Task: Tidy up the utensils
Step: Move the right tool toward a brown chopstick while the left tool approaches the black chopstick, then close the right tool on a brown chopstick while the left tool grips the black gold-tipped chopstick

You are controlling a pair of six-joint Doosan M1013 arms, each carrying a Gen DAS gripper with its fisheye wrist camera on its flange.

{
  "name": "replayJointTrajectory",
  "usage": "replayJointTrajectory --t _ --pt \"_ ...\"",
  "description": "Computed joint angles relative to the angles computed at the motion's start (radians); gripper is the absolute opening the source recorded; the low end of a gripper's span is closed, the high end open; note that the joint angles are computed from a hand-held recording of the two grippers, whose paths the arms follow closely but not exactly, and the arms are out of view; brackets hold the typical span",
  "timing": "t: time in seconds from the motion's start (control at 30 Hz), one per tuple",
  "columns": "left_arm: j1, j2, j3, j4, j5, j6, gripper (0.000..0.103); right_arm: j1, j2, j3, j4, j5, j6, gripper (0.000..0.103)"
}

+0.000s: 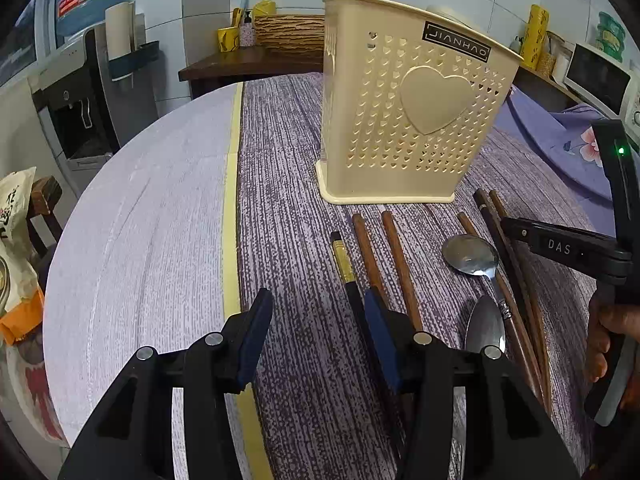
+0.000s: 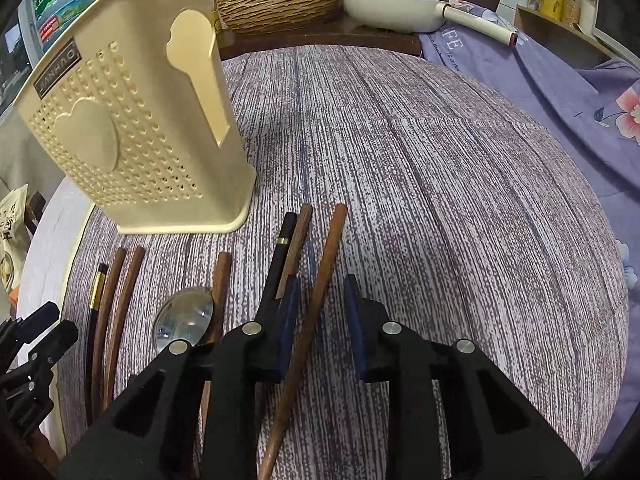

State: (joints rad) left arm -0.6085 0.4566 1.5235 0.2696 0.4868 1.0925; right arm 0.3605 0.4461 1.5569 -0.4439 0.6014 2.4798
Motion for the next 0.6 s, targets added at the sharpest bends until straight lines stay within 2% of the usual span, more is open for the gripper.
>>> replayJointTrajectory --t 0.13,0.27,0.33,0.6 --pt "0.001 0.025 -0.041 -0.051 0.039 0.049 0.045 0.005 -0.003 0.01 -0.031 -0.013 0.027 0.024" --pt "-0.005 0.045 -0.065 0.006 0.071 -0.003 0.038 0.005 -0.007 0.018 -0.025 -0.025 0.03 0.024" --pt "-0.002 0.054 -0.074 -0.019 0.079 0.012 0.035 0.007 -0.009 0.022 -0.027 -0.029 0.034 0.024" --pt "-0.017 0.078 -0.111 0.079 0.127 -0.047 0.028 0.005 -0.004 0.012 -0.018 -0.017 0.019 0.024"
